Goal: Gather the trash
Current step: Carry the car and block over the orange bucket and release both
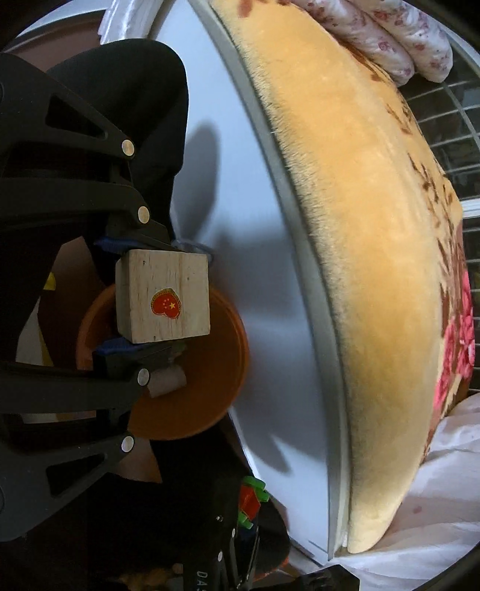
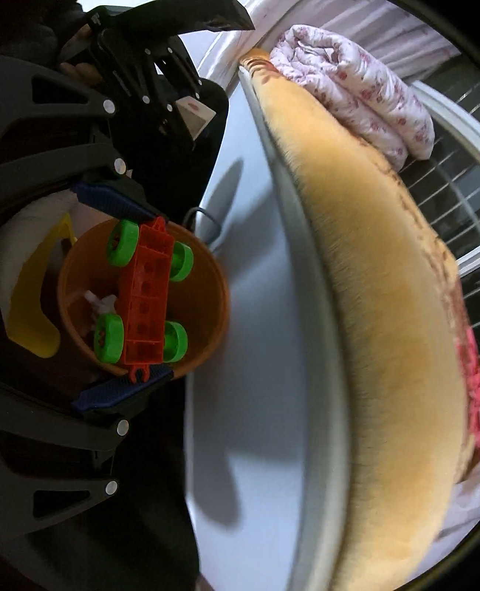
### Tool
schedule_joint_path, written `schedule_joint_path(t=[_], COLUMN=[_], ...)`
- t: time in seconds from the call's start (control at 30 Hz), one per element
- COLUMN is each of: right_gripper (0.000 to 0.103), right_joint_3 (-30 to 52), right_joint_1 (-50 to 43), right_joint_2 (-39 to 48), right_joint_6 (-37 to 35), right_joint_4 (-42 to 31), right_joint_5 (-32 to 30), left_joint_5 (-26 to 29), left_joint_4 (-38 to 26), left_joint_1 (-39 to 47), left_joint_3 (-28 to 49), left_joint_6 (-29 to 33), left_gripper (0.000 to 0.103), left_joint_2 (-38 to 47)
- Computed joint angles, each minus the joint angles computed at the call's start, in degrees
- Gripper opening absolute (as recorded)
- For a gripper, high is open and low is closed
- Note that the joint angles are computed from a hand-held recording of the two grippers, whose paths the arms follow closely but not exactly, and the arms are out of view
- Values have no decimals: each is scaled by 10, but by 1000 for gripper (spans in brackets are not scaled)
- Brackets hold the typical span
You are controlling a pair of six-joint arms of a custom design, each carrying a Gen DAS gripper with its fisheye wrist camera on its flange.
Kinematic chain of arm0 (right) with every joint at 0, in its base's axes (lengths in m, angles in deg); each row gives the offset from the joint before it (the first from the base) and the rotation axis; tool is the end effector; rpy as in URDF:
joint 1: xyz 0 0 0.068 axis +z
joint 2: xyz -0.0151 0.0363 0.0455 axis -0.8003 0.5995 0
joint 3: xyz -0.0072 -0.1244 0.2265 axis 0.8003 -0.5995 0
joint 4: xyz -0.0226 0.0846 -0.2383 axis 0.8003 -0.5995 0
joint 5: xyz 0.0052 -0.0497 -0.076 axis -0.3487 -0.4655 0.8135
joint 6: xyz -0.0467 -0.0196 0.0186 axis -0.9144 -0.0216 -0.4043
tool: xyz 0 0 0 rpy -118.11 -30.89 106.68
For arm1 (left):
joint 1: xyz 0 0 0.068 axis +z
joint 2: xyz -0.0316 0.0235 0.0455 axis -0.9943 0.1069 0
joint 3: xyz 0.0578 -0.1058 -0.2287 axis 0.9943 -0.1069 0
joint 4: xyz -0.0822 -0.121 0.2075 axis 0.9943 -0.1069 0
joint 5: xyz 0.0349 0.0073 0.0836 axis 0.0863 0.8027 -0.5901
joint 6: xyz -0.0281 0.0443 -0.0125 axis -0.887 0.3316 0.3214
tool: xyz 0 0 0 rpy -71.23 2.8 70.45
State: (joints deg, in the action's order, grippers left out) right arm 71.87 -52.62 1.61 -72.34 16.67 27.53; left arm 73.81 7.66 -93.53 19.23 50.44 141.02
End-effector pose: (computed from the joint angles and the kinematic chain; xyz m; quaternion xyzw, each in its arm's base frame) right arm 0.2229 0.0133 0.2224 0.0394 0.9479 0.1802 0.2597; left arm 0.2473 -0.0466 0.2590 0.2207 0.9392 -0.0496 0.2583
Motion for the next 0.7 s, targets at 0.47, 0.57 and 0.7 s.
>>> schedule_joint_path(t=[0.47,0.57,0.7], right_gripper=[74,74,82], right_joint_3=[22,33,55], right_joint_1=[45,53,61], right_joint_2=[104,130,183], right_joint_6=[19,14,4], right_joint_4=[40,42,47], right_joint_5=[16,19,18], left_joint_5=[13,14,3], left_joint_4=[16,16,18], left_joint_1=[-4,-4,-13], left_joint_3=[10,16,18], left_joint_6=[18,20,18], left_gripper=[35,35,54], left_joint_2=[81,99,115])
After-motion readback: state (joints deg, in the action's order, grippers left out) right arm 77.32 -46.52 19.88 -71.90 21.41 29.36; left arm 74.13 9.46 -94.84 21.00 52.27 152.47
